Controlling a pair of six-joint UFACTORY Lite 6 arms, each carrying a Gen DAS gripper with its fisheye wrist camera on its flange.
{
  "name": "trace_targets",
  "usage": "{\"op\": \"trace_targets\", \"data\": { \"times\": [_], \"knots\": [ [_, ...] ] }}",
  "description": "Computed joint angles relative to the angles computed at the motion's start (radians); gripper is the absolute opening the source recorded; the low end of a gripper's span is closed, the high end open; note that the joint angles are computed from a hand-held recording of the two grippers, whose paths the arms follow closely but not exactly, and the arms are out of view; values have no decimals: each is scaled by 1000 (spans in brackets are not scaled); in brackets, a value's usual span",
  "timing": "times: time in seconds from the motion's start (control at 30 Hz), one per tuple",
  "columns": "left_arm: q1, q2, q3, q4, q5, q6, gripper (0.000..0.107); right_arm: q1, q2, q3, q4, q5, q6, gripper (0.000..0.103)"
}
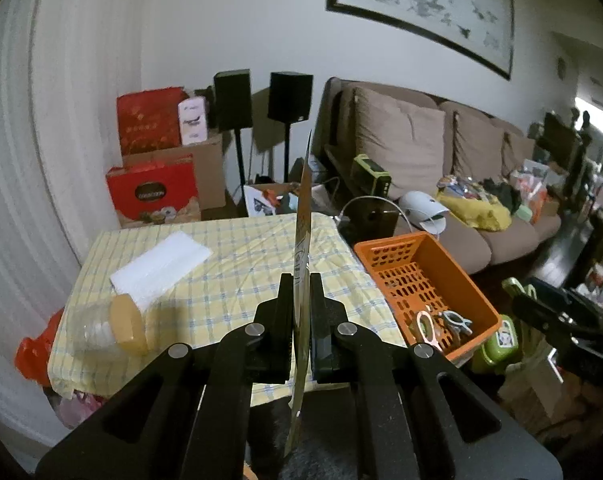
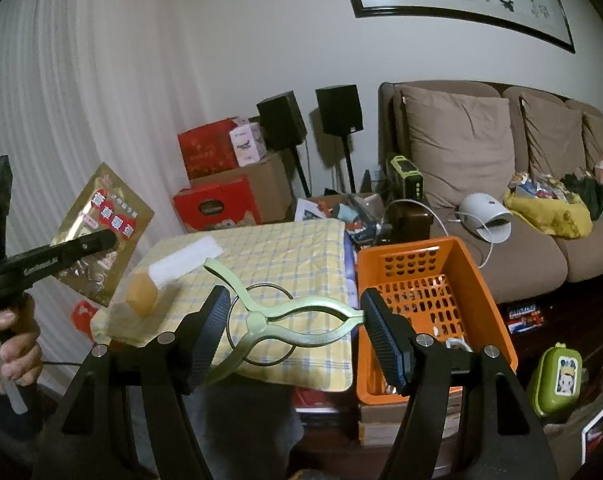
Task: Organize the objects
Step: 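Carry the gold packet and green clothespin toward the orange basket with both grippers, then keep carrying the gold packet and green clothespin toward the orange basket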
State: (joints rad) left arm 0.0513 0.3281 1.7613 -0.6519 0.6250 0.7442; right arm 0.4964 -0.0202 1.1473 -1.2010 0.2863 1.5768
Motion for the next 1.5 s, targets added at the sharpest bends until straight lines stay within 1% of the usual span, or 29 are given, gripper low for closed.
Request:
{"op": "trace_targets", "data": {
  "times": [0.23, 0.37, 0.57, 0.7, 0.93, 1.2, 1.5],
  "knots": [
    [-27, 0, -8, 28, -9, -32, 6, -13, -21, -12, -4, 9, 4, 69],
    [-25, -3, -6, 24, -17, -37, 6, -14, -46, -27, -18, 34, 17, 69],
    [-16, 2, 5, 21, -20, -37, 6, -46, -80, -49, -2, 27, 2, 69],
    [0, 27, 43, 16, 15, -43, 6, -65, -102, -64, -4, 32, 6, 69],
    [8, 38, 56, 17, 15, -50, 6, -72, -99, -57, 12, 40, -22, 69],
    [16, 38, 56, -3, 14, -44, 6, -60, -98, -62, -31, 91, 6, 69],
    [20, 42, 67, -13, 26, -48, 6, -65, -93, -60, -28, 93, -1, 69]
  ]
}}
